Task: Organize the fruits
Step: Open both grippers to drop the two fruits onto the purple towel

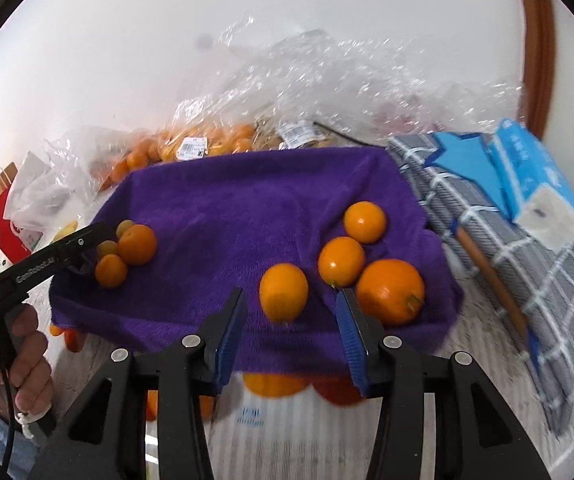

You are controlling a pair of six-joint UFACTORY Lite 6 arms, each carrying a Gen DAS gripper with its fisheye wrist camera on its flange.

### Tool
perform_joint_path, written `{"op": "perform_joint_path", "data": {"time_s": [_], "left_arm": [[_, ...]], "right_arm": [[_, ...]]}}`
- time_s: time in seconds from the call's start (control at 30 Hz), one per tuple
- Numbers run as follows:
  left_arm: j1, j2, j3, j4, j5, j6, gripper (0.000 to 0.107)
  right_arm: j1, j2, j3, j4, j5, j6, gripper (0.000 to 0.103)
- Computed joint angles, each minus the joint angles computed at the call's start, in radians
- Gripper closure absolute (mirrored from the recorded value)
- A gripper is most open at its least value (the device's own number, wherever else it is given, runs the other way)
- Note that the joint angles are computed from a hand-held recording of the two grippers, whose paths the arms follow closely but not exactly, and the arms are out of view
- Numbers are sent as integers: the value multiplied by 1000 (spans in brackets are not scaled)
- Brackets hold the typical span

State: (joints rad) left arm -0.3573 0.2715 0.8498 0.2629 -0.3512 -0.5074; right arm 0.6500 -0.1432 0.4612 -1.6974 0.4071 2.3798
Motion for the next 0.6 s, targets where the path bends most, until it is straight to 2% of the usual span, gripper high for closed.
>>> {"op": "perform_joint_path", "data": {"time_s": [0.1, 0.2, 0.3, 0.5, 0.57, 0.6], "left_arm": [[3, -73, -63, 48, -25, -32, 73], [-27, -162, -150, -77, -82, 96, 73], [-50, -210, -176, -103, -67, 136, 73], [-4, -391, -270, 238, -3, -188, 72], [30, -453, -326, 417, 6, -351, 61], [44, -474, -349, 481, 4, -407, 60]], "right_arm": [[80, -91, -27, 208, 65, -151, 56], [188, -149, -39, 365, 174, -230, 56], [297, -164, -45, 450, 282, -246, 56], [384, -195, -99, 448, 210, -159, 56], [384, -168, -100, 377, 168, -83, 56], [375, -149, -101, 312, 137, -23, 56]]}}
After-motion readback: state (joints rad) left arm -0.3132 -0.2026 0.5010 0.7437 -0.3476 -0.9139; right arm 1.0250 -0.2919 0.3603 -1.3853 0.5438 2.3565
